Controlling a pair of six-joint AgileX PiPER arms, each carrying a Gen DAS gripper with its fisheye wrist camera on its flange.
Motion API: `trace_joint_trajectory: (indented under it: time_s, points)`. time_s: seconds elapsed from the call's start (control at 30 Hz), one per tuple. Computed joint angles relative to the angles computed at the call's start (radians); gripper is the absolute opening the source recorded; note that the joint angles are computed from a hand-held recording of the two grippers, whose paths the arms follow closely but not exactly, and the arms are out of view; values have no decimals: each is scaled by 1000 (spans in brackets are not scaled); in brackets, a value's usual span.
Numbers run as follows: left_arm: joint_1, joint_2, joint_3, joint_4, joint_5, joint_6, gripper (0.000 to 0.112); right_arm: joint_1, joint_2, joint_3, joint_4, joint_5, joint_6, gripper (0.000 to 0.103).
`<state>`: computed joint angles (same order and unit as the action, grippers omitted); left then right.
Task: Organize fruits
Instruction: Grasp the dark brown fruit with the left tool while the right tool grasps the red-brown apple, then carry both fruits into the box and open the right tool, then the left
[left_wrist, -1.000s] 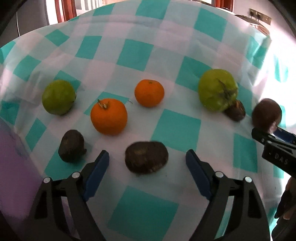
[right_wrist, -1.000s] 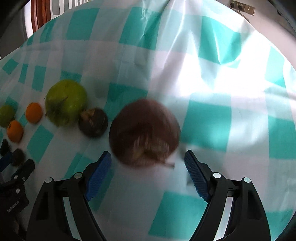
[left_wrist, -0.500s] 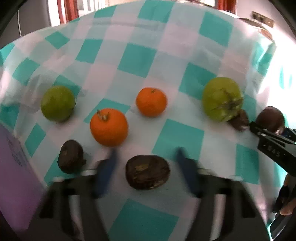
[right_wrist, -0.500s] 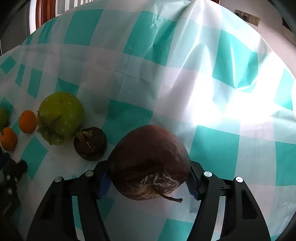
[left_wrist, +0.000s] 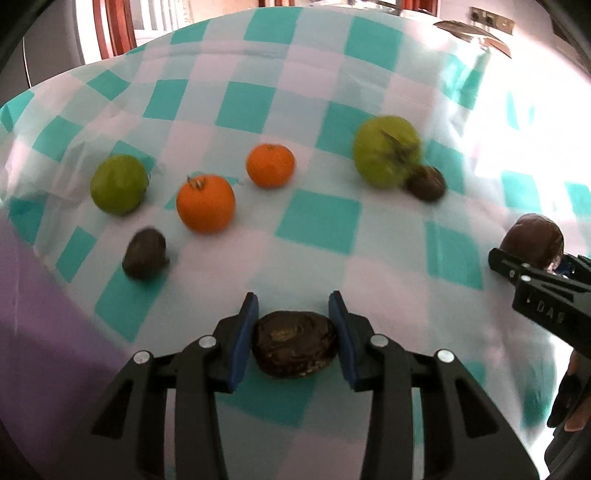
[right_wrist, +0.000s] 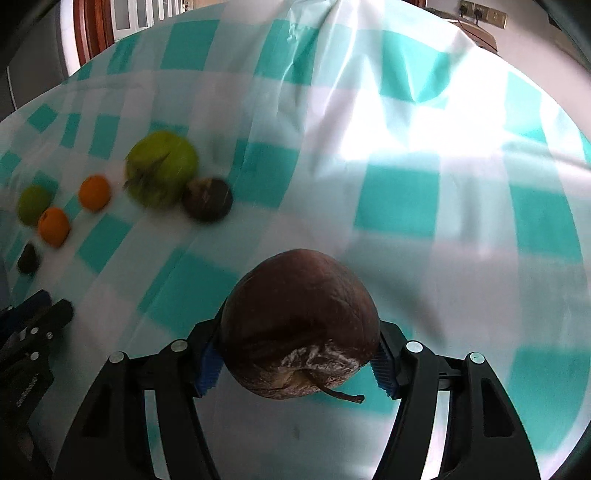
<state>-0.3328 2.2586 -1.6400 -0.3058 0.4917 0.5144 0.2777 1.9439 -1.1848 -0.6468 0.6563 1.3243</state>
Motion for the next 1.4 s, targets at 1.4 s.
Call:
trace_joint_trajectory:
  time_s: [1.4]
  points:
    - [591,-537,117,-439,408,542,40,594,-219,-400,143,330,-22,64]
